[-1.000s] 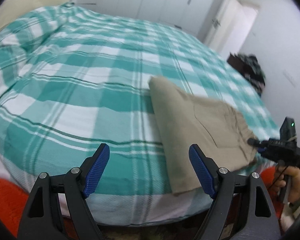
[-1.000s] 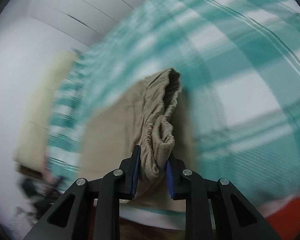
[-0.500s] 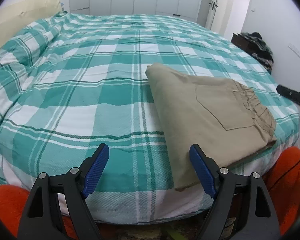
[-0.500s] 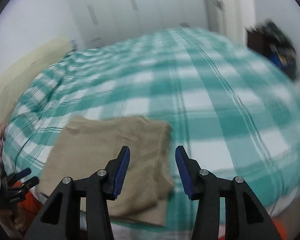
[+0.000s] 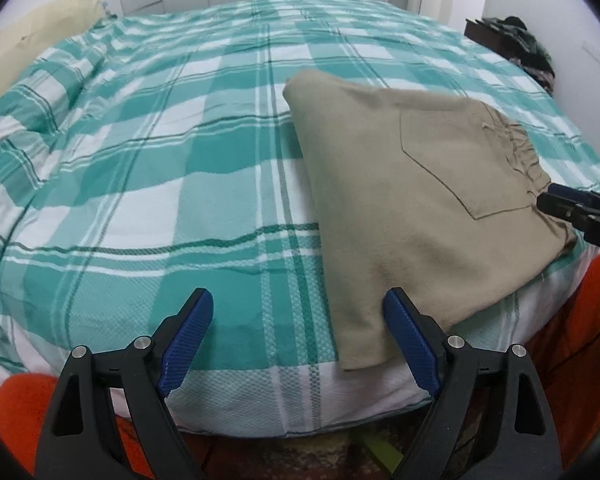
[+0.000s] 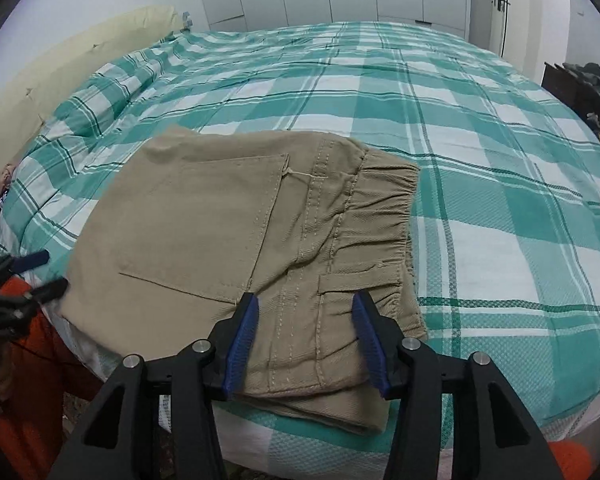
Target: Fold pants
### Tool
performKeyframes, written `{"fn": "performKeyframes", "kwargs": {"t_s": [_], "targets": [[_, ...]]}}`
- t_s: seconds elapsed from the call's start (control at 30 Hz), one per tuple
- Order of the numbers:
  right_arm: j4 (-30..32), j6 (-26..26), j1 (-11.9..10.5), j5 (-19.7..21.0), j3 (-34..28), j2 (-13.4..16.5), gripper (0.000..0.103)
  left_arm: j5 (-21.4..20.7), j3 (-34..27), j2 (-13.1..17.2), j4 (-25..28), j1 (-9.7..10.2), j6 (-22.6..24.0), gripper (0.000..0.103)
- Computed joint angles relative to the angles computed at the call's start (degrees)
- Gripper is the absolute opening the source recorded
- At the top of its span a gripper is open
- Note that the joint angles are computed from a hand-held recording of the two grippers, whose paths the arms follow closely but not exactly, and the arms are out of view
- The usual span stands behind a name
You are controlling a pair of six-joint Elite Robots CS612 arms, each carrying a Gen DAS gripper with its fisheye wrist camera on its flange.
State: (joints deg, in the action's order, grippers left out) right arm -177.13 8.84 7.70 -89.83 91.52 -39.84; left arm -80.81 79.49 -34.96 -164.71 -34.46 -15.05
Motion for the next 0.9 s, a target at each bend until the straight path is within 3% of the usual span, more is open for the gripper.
{"fn": "performKeyframes", "kwargs": {"t_s": [0.07,0.2,0.3,0.43,0.47,0.53,0.57,0.63,0.8,0.9], "targets": [[-1.16,-0.05,-0.13,0.38,0.38,0.06,0.053,-1.52,0.64,-0.60,-1.40,0.36,-1.03,0.088],[-2.78,0.46,-0.44,1.37,1.24,-0.30,0.053,-9.31,2.60,-1.91,-6.51,2.52,-6.85,0.089],[-3.30,0.61,-0.62,2.04,1.43,-0.22,0.053,-14.02,3.02,-2.35,-5.99,3.75,-6.46,0.091],[-4.68,0.40,-0.61,2.13,1.76,-0.01,0.054,-13.76,2.02,-1.80,-4.34,3.27,-6.09,0.091],[-4.84,0.28,-0.60,2.14,1.74,0.07,0.055,-11.15,1.34,-1.72,-1.72,2.50,-4.43,0.091],[-4.75,-0.08,-0.50,2.02,1.63,0.13,0.057,-1.99,-1.14,-0.71,7.73,0.32,1.82,0.092],[-4.64,-0.21,-0.45,1.94,1.58,0.13,0.057,-0.22,-1.78,-0.23,9.74,-0.27,2.12,0.092],[-4.57,-0.67,-0.38,2.17,1.61,0.11,0.058,-2.32,-1.30,-0.46,9.03,-0.08,0.51,0.092],[-4.86,-0.96,-0.27,1.68,1.78,0.09,0.058,-5.50,-0.06,-2.01,1.50,0.81,-1.46,0.091],[-4.74,-0.83,-0.26,1.57,1.67,0.13,0.059,-6.67,-3.30,-1.20,1.99,1.33,-2.50,0.092]]}}
